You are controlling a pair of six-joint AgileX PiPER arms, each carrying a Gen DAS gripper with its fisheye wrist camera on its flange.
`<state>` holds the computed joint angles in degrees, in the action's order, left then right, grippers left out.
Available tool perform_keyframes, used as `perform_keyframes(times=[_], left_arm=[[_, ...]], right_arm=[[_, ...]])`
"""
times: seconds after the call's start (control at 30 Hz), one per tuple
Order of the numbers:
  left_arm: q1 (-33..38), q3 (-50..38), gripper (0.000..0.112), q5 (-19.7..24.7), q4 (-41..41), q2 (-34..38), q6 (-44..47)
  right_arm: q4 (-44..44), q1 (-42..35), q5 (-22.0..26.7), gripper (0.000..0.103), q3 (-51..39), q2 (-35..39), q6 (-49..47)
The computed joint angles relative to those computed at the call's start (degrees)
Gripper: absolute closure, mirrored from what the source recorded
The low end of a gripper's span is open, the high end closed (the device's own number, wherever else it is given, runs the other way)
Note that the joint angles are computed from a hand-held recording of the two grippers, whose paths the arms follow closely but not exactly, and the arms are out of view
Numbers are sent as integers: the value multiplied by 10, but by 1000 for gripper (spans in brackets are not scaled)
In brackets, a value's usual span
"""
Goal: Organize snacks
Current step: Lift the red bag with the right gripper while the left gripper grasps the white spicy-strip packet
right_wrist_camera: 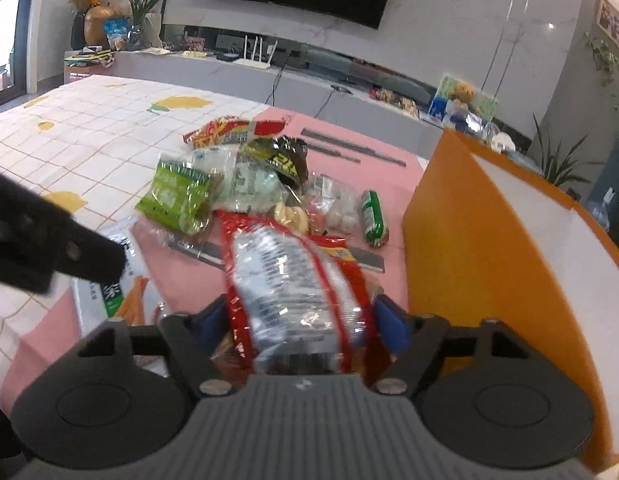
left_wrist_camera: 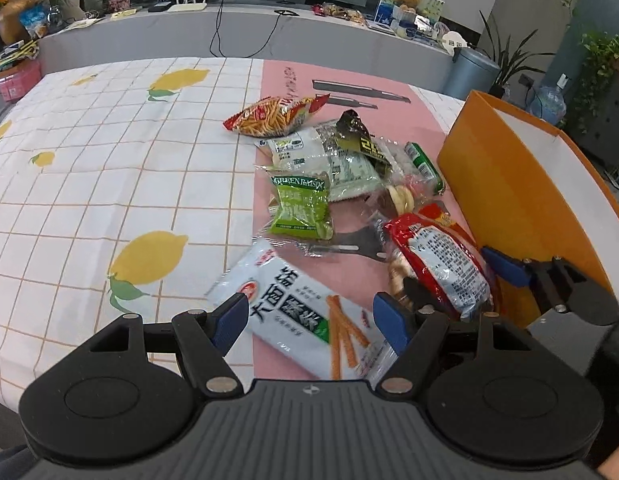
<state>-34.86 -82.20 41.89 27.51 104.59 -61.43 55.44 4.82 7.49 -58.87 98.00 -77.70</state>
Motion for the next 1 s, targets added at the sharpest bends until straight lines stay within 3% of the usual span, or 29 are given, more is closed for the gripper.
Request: perform_keyframes(times=[0.17, 0.33, 0.57, 0.7, 0.8, 1.0], left_arm=[[5, -3, 29, 1, -12, 5, 0], [10, 1, 29, -9, -31, 5, 7], [22, -14, 29, 0, -63, 22, 8], [46, -6, 28, -27, -125, 26, 17], [43, -40, 27, 8, -119, 44, 11], [26, -101, 25, 99, -74, 81, -42]], right_arm=[[9, -14, 35, 43, -12, 0, 11], [-6, -57, 141, 37, -53, 11, 96], [-33, -55, 142, 23, -65, 33, 117], [14, -60, 132, 31, -53, 33, 75], [38, -70, 146, 35, -51, 28, 61], [2, -65, 135, 36, -46, 21, 99]])
